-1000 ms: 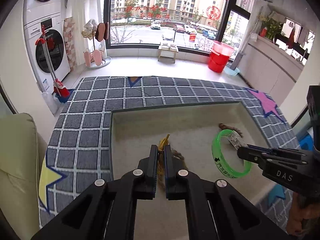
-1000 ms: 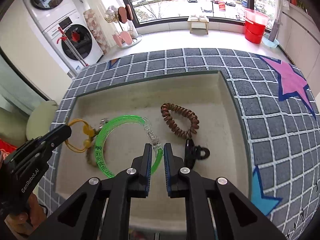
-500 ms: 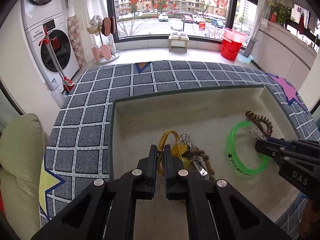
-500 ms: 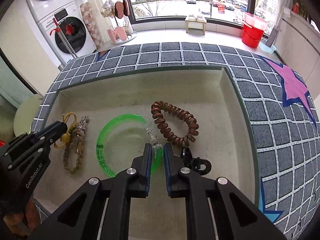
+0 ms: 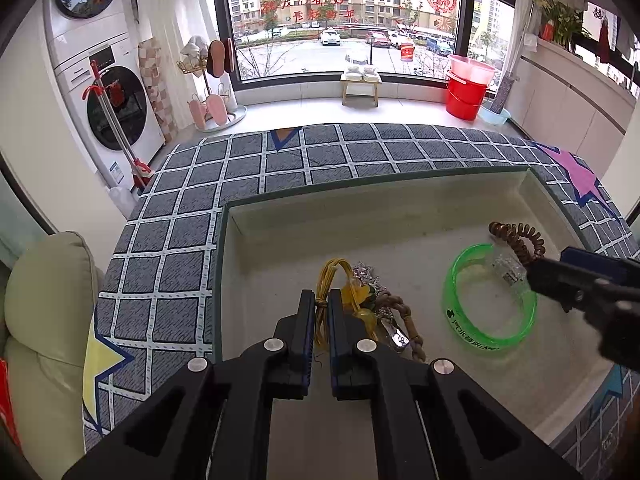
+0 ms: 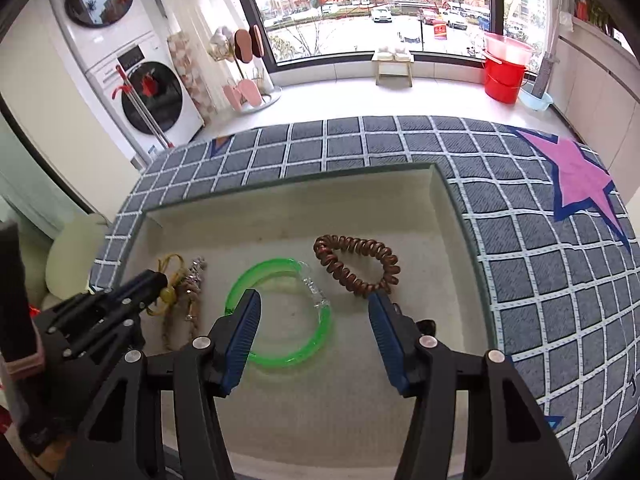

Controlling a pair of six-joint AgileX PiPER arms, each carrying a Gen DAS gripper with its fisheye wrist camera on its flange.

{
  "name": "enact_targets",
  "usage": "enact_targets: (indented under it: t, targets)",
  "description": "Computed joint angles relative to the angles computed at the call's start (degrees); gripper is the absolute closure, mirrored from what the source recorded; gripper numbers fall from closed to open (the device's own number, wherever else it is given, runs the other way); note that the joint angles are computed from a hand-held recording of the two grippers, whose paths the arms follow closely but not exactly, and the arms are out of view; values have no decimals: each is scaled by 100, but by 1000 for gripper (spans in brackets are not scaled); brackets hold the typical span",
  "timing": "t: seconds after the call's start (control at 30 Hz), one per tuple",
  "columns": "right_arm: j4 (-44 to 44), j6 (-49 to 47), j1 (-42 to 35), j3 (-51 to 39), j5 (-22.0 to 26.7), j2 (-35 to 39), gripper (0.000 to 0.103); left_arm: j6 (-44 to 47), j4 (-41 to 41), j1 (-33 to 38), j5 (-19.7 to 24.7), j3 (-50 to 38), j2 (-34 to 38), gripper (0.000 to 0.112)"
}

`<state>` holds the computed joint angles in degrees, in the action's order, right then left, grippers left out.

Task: Organize jewelry
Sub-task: 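Open the right gripper releasing the bangle while the left gripper releases the hair tie, then withdraw both grippers from the tray back toward the remaining jewelry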

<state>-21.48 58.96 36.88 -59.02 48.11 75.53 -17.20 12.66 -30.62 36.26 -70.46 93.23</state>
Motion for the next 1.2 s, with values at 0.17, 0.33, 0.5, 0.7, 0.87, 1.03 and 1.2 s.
enact_targets:
  t: [0.17, 0.33, 0.5, 0.7, 0.87, 1.03, 1.2]
  targets:
    - [-111, 187, 68, 86, 80, -225, 43, -140, 112, -47, -13, 121, -181, 93]
    - [-152, 336, 94, 204, 145, -440, 43, -274, 261, -104, -58, 134, -319, 93]
    - [-161, 402, 67, 340, 171, -649, 43, -357, 401, -185, -95, 138, -392, 92]
    - [-170, 396, -50, 432, 214, -798, 43, -163, 232, -245, 75, -23, -356, 92]
    - [4, 299, -255, 556, 133, -946, 43, -85, 147, -244, 136, -123, -375, 88]
    - [84, 225, -277, 673, -23, -1132, 22, -415, 417, -253, 57, -153, -298, 9]
    - [83, 300, -144, 694, -69, -1261, 11, -651, 629, -355, 10, -77, -314, 9]
